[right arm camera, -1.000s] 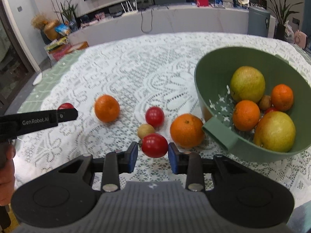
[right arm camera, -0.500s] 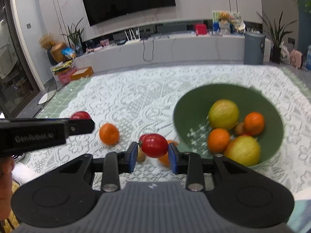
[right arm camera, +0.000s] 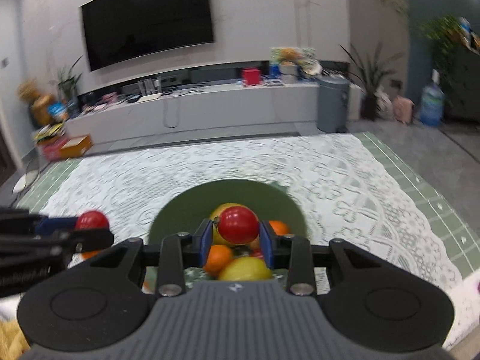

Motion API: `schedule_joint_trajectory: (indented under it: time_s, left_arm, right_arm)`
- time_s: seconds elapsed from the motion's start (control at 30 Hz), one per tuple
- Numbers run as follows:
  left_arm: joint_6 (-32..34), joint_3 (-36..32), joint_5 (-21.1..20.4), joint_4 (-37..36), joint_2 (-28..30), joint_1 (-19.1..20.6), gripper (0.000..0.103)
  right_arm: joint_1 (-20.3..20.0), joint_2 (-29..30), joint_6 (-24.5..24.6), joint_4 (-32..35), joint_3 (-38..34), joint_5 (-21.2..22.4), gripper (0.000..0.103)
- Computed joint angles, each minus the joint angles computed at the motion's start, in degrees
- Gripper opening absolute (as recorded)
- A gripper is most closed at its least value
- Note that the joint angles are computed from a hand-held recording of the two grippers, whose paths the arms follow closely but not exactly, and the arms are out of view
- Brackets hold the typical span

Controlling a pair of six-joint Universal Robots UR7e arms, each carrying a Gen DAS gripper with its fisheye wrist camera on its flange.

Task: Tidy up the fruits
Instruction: 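Carry both red plums over the colander and open both tools to drop them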

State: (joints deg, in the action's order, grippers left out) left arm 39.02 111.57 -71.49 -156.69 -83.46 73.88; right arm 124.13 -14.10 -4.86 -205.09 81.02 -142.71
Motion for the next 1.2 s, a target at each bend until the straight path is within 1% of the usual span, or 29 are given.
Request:
schedule_joint_trajectory:
  time_s: [0.1,0.23,0.4,0.53,0.6,0.67,0.77,0.87,0.97,1.1,1.2]
  left_arm:
    - [1.5,-0.5,0.7,0.3,1.7,-0.5,0.032]
    - [2.9,-1.5,2.2,1.5,4.1,-0.7,0.032]
    - [5.0,-2.3,6.6,1.4,7.0,-1.1,0.032]
    - [6.9,-3.4,9.5,0.7,9.3,-1.0,0.032]
    - [8.0,-3.7,10.8,-0.2,10.1,-1.0,0.032]
    - [8.5,-4.4,11.0,0.3,10.8,-0.7,0.032]
    - [9.6,-5.2,10.8,1.1,11.6,-0.3,0.032]
    - [10.5,-5.3,11.8,0.6,12.3,-0.2,0.032]
    - [10.5,-5.7,11.5,1.6,12.7,0.0,0.032]
    - [11.8,-5.5,12.2,0.9,13.3,0.0,0.032]
    - [11.5,-5.8,12.5,1.7,13.5,0.0,0.032]
  right_arm:
    - [-1.3,-0.9,1.9,0.1,0.9,1.7,0.031]
    - [-2.7,-1.5,5.7,4.3,0.6,3.9,0.031]
    - [-4.0,-1.1,7.5,8.9,-1.9,5.3,0.031]
    - [-5.0,-0.3,9.0,15.5,-4.7,5.8,0.031]
    - [-5.2,0.1,9.3,17.7,-5.8,6.1,0.031]
    - [-5.6,0.4,10.2,20.2,-6.9,6.2,0.031]
    - [-6.6,0.0,13.5,23.9,-7.2,7.8,0.031]
    - [-7.2,-0.4,15.5,25.5,-7.2,8.6,0.031]
    - [-7.0,0.0,15.5,26.2,-7.8,8.2,0.031]
    - [-7.1,0.4,15.5,27.2,-8.4,8.0,0.031]
    - [-7.1,0.3,15.6,27.7,-8.5,8.0,0.031]
